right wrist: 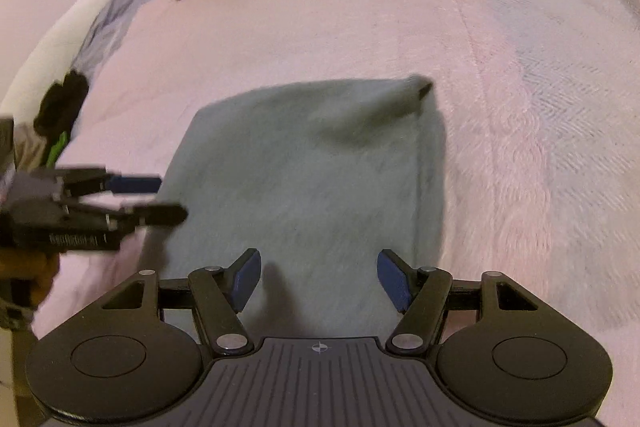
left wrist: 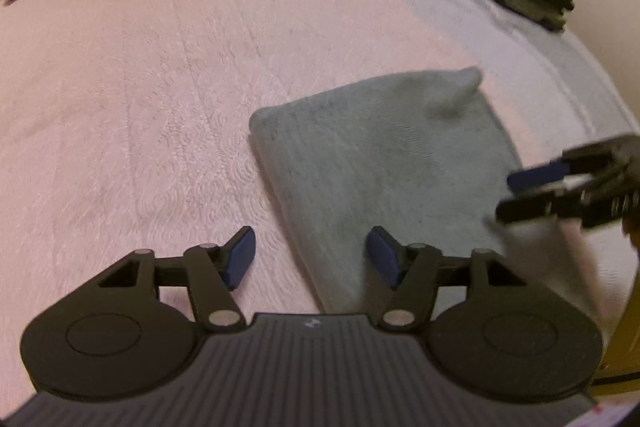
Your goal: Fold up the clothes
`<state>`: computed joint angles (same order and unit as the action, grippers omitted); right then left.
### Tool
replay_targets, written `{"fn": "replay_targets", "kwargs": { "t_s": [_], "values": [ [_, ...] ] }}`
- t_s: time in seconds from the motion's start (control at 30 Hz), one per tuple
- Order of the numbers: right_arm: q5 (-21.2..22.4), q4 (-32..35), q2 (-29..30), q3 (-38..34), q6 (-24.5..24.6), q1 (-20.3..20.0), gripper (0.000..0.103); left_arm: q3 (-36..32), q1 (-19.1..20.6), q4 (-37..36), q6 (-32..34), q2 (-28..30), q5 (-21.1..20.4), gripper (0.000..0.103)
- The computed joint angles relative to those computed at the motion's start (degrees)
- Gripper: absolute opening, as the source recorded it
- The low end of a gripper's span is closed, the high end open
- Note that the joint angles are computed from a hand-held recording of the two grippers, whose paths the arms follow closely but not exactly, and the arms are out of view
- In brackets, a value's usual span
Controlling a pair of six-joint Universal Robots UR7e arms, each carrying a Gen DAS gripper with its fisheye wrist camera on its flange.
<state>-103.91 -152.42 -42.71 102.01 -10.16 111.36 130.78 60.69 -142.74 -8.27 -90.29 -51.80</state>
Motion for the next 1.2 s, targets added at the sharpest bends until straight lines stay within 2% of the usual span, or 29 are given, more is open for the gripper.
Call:
{"fn": "replay_targets", "kwargs": {
  "t_s": [0.07, 0.17, 0.27, 0.33, 0.43, 0.57, 0.67, 0.77, 0.87, 0.93, 1.07, 1.2],
  "values": [
    [1.7, 0.9, -0.3, -0.4, 0.9, -0.9, 0.062, -0.8, 1.3, -0.5, 0.8, 1.6, -0.2, 0.066],
    [0.0, 1.9, -2.0, 0.2, 0.4, 0.2, 0.062, -1.3, 1.5, 0.6, 0.5, 1.9, -0.3, 0.066],
    [-1.4, 1.5, -6.2, 4.3, -5.9, 1.7, 0.063, 0.0, -1.3, 3.6, 0.7, -1.7, 1.6, 0.060],
    [-2.2, 1.8, -8.9, 7.1, -8.8, 2.0, 0.065, 1.4, -2.8, 6.2, 2.7, -5.2, 1.3, 0.060],
    [-2.8, 4.2, -11.8, 10.0, -6.4, 1.2, 0.065, 2.2, -3.6, 13.4, 1.9, -10.2, -0.5, 0.060],
    [-2.9, 0.9, -11.8, 9.9, -2.9, 0.7, 0.065, 0.9, -3.3, 18.5, 1.5, -10.9, -0.3, 0.060],
    [-2.0, -0.1, -11.1, 7.8, -0.8, 0.6, 0.065, -1.1, -2.1, 17.3, 1.4, -9.4, -1.3, 0.060],
    [-1.2, 0.3, -10.6, 6.5, -0.6, 1.0, 0.065, -2.1, -2.6, 15.4, 3.2, -7.7, -1.0, 0.060],
    [-2.3, 1.5, -11.4, 7.8, 0.2, 1.7, 0.065, -2.2, -2.9, 14.2, 5.5, -6.6, -1.7, 0.060],
    [-3.6, 1.5, -12.7, 10.1, 2.8, 2.0, 0.065, -2.0, -3.3, 14.4, 6.6, -5.9, -1.6, 0.060],
    [-3.2, 0.3, -17.5, 17.3, 10.5, 1.4, 0.065, -0.1, -5.4, 17.4, 8.3, -9.3, -4.7, 0.060],
    [-3.0, 1.2, -18.9, 21.0, 11.5, 0.0, 0.065, 3.6, -8.3, 23.7, 2.1, -15.4, -9.8, 0.060]
  ]
}}
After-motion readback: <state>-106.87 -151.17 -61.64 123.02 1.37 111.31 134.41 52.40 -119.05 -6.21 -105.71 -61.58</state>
